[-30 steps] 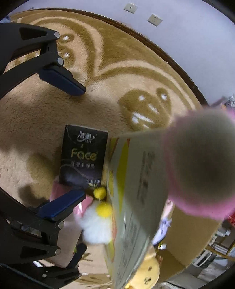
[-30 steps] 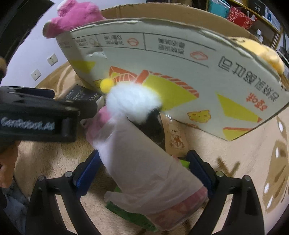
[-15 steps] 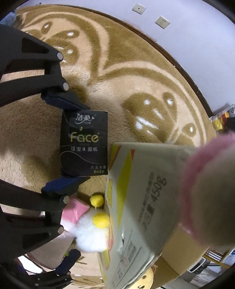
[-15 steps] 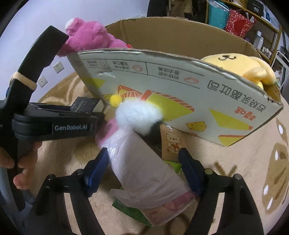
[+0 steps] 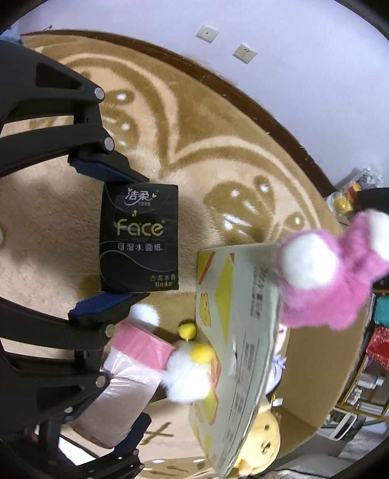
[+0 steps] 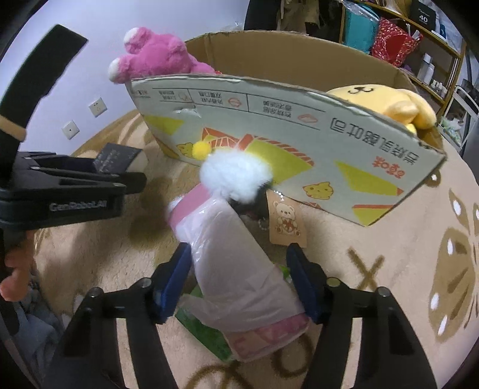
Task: Organize soft objects
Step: 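Lift both items over the box and open both grippers to drop them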
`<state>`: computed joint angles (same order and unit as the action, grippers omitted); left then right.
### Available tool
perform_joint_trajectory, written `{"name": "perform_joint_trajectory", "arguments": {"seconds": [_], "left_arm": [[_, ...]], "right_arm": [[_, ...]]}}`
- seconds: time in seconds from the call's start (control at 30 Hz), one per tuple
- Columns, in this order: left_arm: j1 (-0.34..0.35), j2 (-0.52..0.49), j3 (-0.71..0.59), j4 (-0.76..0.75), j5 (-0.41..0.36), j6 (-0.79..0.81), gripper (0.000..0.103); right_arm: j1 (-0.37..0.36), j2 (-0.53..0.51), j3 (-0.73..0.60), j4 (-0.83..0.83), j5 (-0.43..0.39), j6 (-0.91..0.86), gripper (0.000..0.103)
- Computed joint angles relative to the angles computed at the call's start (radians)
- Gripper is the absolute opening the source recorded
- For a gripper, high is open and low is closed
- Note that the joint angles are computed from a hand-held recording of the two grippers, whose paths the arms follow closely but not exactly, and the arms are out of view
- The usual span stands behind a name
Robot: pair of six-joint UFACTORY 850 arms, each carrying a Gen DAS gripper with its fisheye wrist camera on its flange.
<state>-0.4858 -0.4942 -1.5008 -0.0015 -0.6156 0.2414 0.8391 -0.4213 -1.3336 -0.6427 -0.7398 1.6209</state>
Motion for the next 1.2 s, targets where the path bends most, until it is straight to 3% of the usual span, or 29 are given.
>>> {"name": "perform_joint_trajectory", "arguments": {"seconds": [0.1,0.23,0.47,0.6,0.77,0.9,1.07,1.13,1.2], "left_arm": [[-0.008,0.045,0.034,0.009,0.014,0.013,0.063],[-0.004,0.09,0.063,-0.043,0.028,0.063,0.063],[0.005,0.14,0.114,-0.086,0.054,0.11,0.063],[0.004,0.138,0.12,-0.09,0.058,0.115,0.063],[0.004,0.131,0.116,-0.091,0.062,0.113,0.063],[0.009,0.127,0.11,-0.1,0.063,0.109,0.063],[0.017,0.153,0.119,-0.148,0.102,0.132,0.063],[0.018,0.167,0.124,-0.156,0.121,0.141,0.063],[0.018,0.177,0.129,-0.145,0.136,0.132,0.063]], "right_arm": [[0.008,0.009,0.007,-0.01,0.014,0.049,0.061],[0.027,0.076,0.065,-0.042,0.054,0.14,0.046],[0.039,0.088,0.064,-0.031,0.049,0.126,0.047],[0.038,0.041,0.014,-0.033,0.017,0.083,0.059],[0.025,-0.025,-0.037,0.025,0.015,-0.009,0.06],[0.024,-0.053,-0.066,0.013,-0.012,-0.023,0.047],[0.044,-0.011,-0.03,-0.072,-0.005,0.085,0.041],[0.054,0.015,-0.009,-0.105,-0.004,0.133,0.017],[0.066,0.04,0.005,-0.14,-0.031,0.175,0.016]]}}
